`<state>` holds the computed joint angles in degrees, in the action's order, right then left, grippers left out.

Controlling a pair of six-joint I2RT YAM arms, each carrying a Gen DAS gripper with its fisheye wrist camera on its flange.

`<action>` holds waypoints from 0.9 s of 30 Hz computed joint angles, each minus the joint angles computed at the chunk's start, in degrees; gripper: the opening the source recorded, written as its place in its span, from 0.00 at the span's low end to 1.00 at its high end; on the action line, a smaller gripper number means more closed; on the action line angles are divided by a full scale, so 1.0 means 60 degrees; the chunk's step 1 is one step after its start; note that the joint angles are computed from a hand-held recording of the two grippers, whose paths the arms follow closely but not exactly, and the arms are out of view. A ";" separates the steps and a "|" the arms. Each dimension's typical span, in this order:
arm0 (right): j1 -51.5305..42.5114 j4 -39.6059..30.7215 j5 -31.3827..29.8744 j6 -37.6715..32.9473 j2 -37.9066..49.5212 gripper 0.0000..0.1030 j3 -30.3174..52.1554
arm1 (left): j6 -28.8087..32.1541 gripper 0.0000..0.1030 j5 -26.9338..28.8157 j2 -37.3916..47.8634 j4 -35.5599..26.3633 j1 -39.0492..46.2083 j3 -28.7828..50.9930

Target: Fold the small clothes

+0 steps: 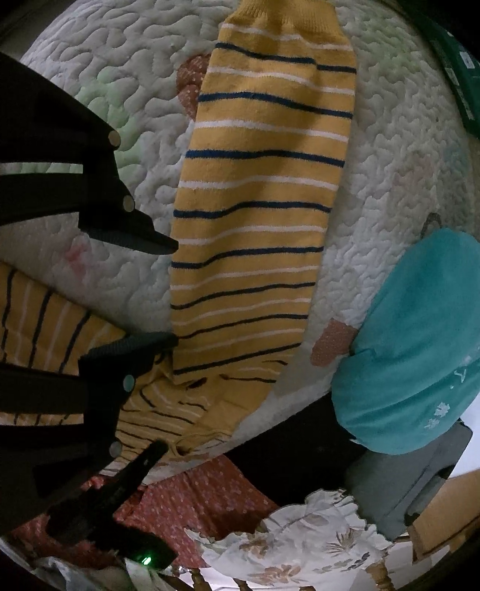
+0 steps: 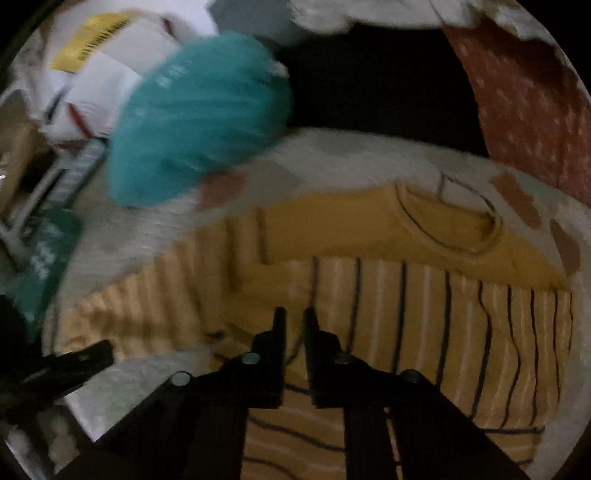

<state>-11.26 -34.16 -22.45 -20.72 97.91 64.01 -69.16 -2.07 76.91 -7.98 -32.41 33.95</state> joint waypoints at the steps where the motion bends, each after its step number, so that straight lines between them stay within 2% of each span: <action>1: 0.0249 0.0279 0.0195 0.0303 0.0207 0.09 -0.0104 | 0.0006 0.41 -0.0033 0.0066 -0.0026 -0.0036 0.0055; 4: 0.1035 0.0799 0.0492 0.1029 0.0843 0.09 -0.0286 | 0.0054 0.41 -0.0190 0.0248 -0.0170 -0.0110 0.0248; 7: 0.1829 0.0663 0.0377 0.1387 0.1462 0.10 -0.0405 | 0.0087 0.42 -0.0162 0.0481 -0.0198 -0.0113 0.0404; 9: 0.1905 0.0840 0.0300 0.1341 0.1195 0.10 -0.0710 | 0.0103 0.42 -0.0117 0.0639 -0.0202 -0.0098 0.0481; 12: 0.0918 0.0112 -0.0852 0.0694 0.0893 0.10 -0.0566 | 0.0100 0.42 0.0005 0.0815 -0.0206 -0.0068 0.0531; 15: -0.0925 -0.0273 -0.1083 -0.0257 0.0559 0.10 -0.0342 | 0.0076 0.42 0.0135 0.0885 -0.0187 -0.0026 0.0508; 18: -0.3254 -0.0636 -0.1093 -0.0520 0.1382 0.10 0.0811 | 0.0030 0.42 0.0211 0.0895 -0.0127 0.0002 0.0446; 23: -0.5592 -0.1296 0.0029 0.0401 0.3977 0.09 0.3658 | -0.0026 0.42 0.0204 0.1079 -0.0285 -0.0004 0.0618; 24: -0.5979 -0.1325 -0.0190 0.0569 0.4205 0.06 0.4002 | -0.0052 0.42 0.0112 0.1011 -0.0377 0.0024 0.0618; 25: -0.6169 -0.1062 -0.0014 0.0868 0.4084 0.07 0.3983 | -0.0074 0.42 -0.0001 0.0859 -0.0483 0.0079 0.0558; 27: -0.6184 -0.0245 0.0627 0.1000 0.3512 0.16 0.3404 | -0.0113 0.42 -0.0315 0.0470 -0.0841 0.0263 0.0401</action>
